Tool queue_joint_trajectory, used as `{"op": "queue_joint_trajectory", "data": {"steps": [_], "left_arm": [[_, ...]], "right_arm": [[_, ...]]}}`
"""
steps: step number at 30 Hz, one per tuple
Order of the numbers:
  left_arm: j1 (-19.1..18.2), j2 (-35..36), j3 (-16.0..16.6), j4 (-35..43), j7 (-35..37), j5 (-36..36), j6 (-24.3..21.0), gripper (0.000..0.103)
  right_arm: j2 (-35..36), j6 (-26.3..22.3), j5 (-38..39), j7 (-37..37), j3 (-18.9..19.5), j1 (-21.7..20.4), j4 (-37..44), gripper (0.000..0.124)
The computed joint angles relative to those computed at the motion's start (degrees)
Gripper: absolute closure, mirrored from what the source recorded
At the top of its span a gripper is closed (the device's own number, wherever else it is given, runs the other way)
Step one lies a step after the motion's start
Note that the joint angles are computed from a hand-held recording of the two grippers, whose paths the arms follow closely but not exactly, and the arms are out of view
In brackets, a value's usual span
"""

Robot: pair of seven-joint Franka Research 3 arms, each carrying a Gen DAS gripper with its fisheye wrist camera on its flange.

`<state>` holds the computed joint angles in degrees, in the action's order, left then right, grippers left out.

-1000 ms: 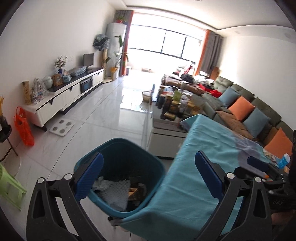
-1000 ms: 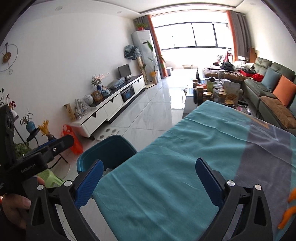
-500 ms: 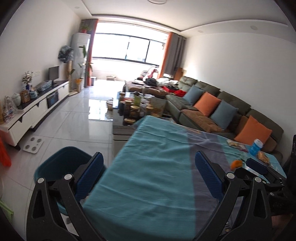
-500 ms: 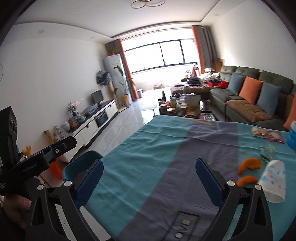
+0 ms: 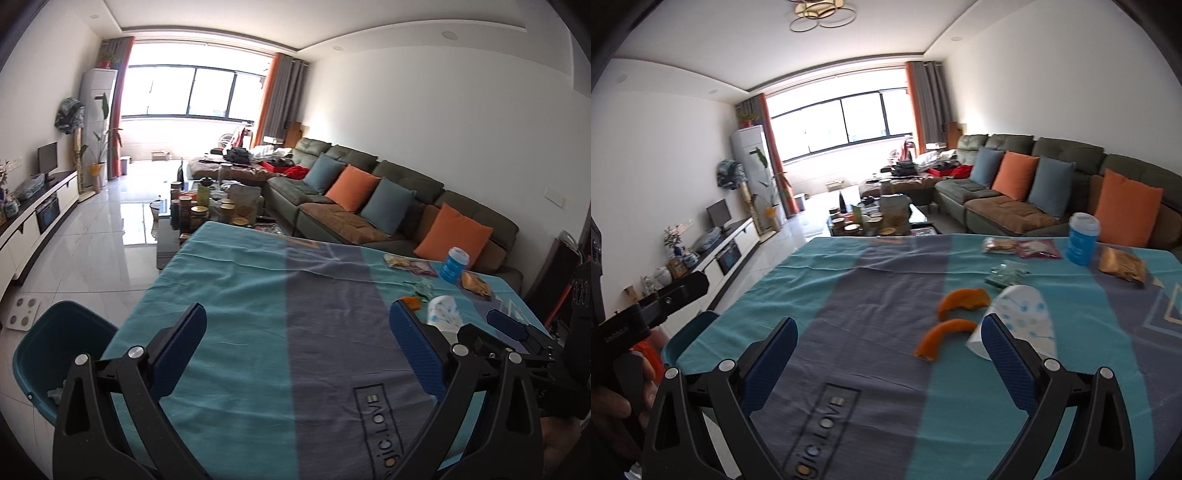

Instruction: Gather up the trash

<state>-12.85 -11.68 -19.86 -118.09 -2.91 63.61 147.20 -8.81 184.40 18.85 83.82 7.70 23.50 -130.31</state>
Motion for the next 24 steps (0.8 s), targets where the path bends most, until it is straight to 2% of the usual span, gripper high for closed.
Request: {"op": "queue_joint_trajectory", "data": {"steps": [6,11,12,14,16,18,22,24], "left_arm": [[-1.1,4.8,0.7,3.9,1.5,0.5,2.6,0.006],[-2.4,7.6,2.0,5.9,3.2,0.1,4.2,0.006],[-2.6,8.0,2.3,6.1,3.5,-0.2,4.5,0.006],[-3.0,8.7,2.7,6.5,4.1,-0.8,4.7,0.006],[-3.2,9.2,3.2,6.7,4.6,-1.6,5.1,0.006],[-3.3,9.6,3.6,6.9,4.9,-1.9,5.4,0.006],[-3.6,10.9,4.2,7.8,5.7,-2.5,5.7,0.006],[-3.7,11.4,4.6,8.3,6.4,-2.9,5.9,0.006]], "right_arm": [[-0.7,-0.1,-10.0,12.3,11.6,-16.4,-1.5,0.028],[-0.5,-1.2,-17.9,20.7,16.3,-24.9,-1.4,0.028],[-0.2,-1.8,-18.9,22.0,16.4,-25.6,-1.1,0.028],[0.9,-3.0,-20.0,23.8,15.0,-25.4,-0.1,0.028],[2.3,-4.3,-19.0,23.6,11.8,-23.1,1.0,0.028],[3.9,-5.7,-13.1,19.1,6.7,-18.1,2.3,0.028],[5.8,-7.6,-11.5,18.9,2.8,-15.3,4.2,0.028],[6.6,-8.1,-13.2,20.1,1.4,-14.5,5.0,0.028]]}}
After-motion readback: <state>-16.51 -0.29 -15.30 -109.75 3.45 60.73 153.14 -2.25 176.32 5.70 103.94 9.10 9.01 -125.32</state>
